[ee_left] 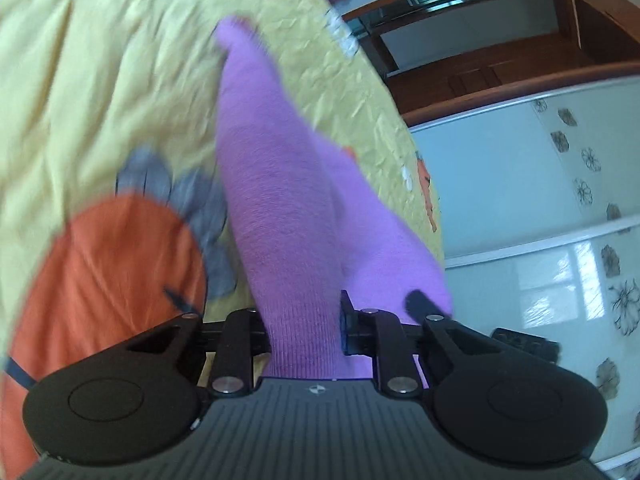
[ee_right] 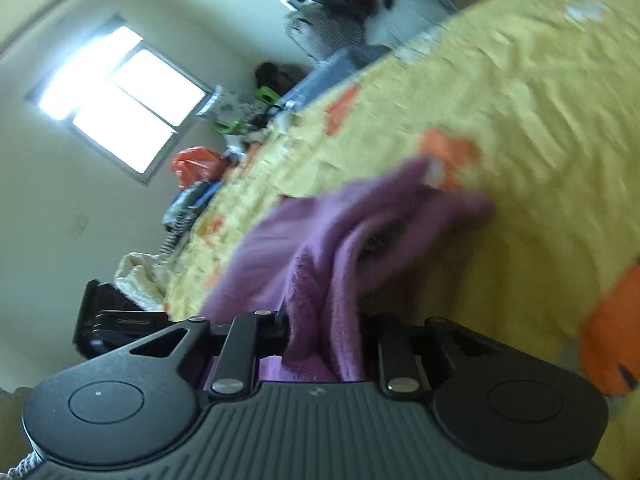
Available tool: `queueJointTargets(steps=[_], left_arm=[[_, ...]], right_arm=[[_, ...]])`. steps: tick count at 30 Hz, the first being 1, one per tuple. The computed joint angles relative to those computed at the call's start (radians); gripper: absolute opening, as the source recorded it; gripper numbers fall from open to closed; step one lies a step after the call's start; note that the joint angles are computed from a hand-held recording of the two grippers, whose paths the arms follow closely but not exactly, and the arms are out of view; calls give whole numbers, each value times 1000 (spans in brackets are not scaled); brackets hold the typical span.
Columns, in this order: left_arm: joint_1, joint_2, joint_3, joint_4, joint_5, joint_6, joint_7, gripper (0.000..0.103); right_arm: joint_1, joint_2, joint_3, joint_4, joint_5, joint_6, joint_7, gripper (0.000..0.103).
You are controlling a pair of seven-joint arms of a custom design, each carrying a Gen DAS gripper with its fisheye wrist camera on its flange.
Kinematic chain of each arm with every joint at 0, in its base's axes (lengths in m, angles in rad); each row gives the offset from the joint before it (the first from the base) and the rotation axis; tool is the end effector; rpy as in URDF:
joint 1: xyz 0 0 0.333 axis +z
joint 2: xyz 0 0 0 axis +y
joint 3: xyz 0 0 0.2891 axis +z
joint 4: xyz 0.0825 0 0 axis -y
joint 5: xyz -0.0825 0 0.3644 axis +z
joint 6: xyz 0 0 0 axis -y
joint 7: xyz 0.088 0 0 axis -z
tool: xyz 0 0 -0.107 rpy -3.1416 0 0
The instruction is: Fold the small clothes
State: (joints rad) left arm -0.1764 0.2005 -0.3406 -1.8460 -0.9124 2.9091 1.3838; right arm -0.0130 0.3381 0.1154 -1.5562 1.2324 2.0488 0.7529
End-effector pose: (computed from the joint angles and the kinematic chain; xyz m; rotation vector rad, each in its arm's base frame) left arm 0.5748 -0.2549 0.4860 2.2252 -1.2988 1.3487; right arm 0.6527 0.1086 0.4863 -1.6454 1.1325 0.4102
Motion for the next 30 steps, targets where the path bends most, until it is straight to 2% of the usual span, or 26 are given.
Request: queueJointTargets(steps=[5,9,13,14,16,17,18,20,21,22,23,24,25,27,29,30], left_arm=[[-6,-81,89,46,272,-90,-142,23],[1,-111,132,128,473,-156,-248,23],[24,-128,143,157,507,-244,-274,23],[28,-139,142,134,492,-262,-265,23],[32,-170,139,52,423,-274,-226,25],[33,-189,142,0,387,-283,-219,26],[32,-205,145,-54,360,-285,-219,27],[24,-247,149,-173,316,-269,-218,30],[15,-282,152,-243,272,-246,-205,38],[-4,-326,158,-319,193,-202,-155,41],[-27,-366,168,-381,121,-164,-102,42],[-53,-408,180,-442,51,-133,-60,50],[-81,-442,193,-490,-12,-107,-30,68],[-136,-478,220,-550,-134,-64,40,89],[-199,-495,242,-581,-275,1,145,92],[-217,-498,252,-580,-333,2,188,95]], right_arm=[[21,21,29,120,50,8,31,20],[35,88,65,274,90,21,79,20],[60,167,93,408,29,39,178,20],[59,166,98,396,12,39,203,20],[56,115,105,287,-3,63,191,22],[55,80,103,209,3,87,175,28],[72,42,91,129,-19,133,149,50],[149,-31,42,-11,-189,298,141,88],[166,-78,29,-95,-203,368,116,88],[149,-117,38,-159,-165,382,52,88],[133,-147,32,-203,-125,352,-4,88],[121,-172,21,-239,-85,318,-50,87],[120,-192,8,-272,-65,303,-79,87],[128,-214,-13,-313,-49,278,-123,87],[138,-217,-28,-328,-43,252,-119,88],[143,-212,-30,-326,-42,232,-124,89]])
